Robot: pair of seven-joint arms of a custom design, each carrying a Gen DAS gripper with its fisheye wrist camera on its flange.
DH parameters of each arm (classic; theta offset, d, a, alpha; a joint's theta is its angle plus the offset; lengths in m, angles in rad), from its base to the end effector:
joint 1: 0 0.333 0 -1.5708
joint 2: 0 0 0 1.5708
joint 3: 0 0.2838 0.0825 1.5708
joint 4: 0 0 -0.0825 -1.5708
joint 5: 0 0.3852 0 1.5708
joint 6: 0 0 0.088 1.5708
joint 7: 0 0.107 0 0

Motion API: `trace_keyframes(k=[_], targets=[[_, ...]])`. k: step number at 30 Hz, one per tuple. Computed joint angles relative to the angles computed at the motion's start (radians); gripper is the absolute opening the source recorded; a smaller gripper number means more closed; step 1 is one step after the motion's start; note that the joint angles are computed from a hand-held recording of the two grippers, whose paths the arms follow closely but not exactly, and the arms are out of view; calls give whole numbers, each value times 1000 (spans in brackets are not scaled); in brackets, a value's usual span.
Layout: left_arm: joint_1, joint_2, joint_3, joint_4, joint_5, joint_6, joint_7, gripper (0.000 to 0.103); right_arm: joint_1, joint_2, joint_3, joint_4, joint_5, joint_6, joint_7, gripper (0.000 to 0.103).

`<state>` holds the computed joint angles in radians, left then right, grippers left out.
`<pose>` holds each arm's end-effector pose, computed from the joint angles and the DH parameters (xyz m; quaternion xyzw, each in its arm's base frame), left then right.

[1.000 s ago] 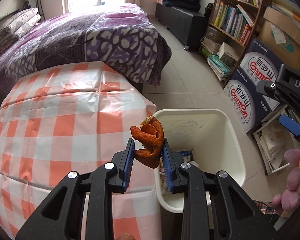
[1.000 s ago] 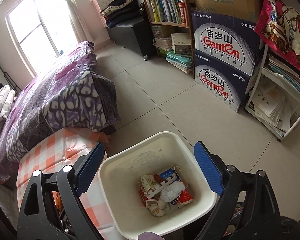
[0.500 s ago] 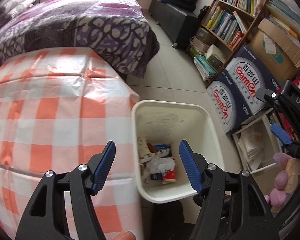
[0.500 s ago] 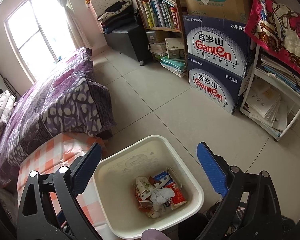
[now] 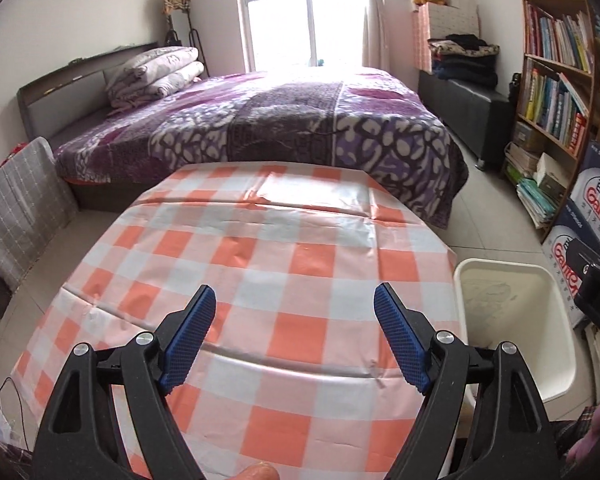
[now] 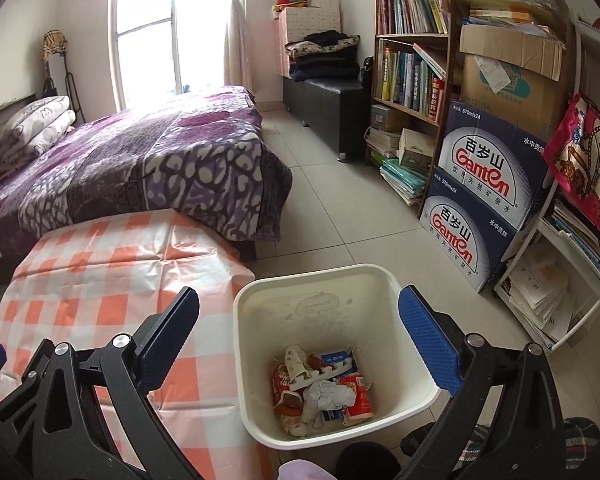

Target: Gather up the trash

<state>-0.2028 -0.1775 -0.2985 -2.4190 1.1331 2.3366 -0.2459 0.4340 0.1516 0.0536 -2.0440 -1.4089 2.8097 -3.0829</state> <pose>0.4352 -0.2208 0.3582 -0.7812 0.4570 -0.1798 0.3856 0.5036 0.3203 0.3736 -0.6617 0.6010 -0.3065 0.3272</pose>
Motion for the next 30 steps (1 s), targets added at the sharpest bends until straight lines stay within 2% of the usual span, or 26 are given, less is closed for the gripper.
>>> trace_keyframes(k=[3,14,30], targets=[[1,-44,-3,-44,4,-22,-19,79,13,13,9,11,14,-8,-15,96],[52,-165,-15,-149,-56,23,-40,79,84,58,19,47,-29,-25,-21,96],[80,-184,-39,-159,-86,36,-21,79,95,64,9,53,-42,-6,-5,96]])
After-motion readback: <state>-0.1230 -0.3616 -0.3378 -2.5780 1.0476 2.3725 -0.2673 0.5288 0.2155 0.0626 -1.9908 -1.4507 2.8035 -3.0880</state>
